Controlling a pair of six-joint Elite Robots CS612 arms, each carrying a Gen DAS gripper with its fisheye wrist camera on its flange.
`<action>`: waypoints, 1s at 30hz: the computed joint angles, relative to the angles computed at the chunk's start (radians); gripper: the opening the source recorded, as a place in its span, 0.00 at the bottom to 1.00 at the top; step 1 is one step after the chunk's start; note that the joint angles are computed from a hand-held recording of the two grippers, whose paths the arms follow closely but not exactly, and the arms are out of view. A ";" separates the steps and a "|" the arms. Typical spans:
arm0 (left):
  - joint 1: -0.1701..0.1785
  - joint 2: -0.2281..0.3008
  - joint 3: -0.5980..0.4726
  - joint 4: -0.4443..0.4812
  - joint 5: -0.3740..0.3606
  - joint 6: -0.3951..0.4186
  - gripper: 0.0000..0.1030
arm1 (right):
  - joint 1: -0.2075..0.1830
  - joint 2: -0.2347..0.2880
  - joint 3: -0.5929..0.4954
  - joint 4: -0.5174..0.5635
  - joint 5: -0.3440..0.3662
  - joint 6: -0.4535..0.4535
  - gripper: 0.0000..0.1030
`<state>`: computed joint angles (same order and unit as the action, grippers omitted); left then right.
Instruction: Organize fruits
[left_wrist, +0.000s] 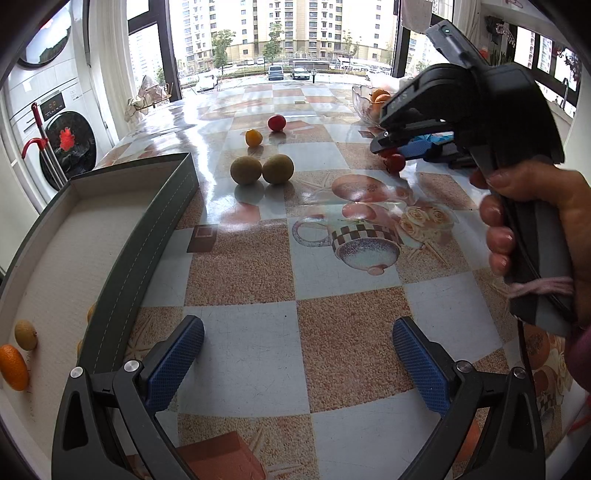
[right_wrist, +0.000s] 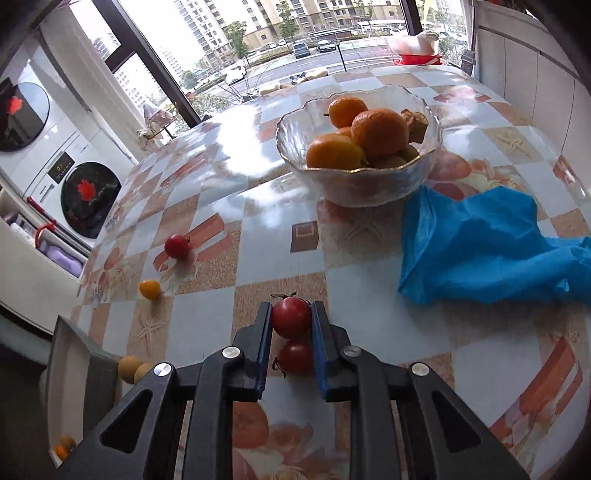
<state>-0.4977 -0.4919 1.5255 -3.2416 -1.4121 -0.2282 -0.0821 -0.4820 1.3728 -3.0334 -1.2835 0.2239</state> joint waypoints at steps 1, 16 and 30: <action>0.000 0.001 -0.002 0.001 0.000 0.000 1.00 | -0.004 -0.016 0.037 -0.017 0.018 -0.011 0.22; 0.000 0.001 -0.001 -0.001 0.003 0.002 1.00 | 0.001 -0.130 0.392 -0.324 -0.039 -0.219 0.63; 0.004 -0.002 0.007 -0.009 -0.013 -0.001 0.99 | 0.004 -0.135 0.446 -0.398 -0.014 -0.300 0.64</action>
<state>-0.4937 -0.4943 1.5320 -3.2505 -1.4249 -0.2296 -0.0780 -0.6169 1.8192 -3.4314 -1.2976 -0.0764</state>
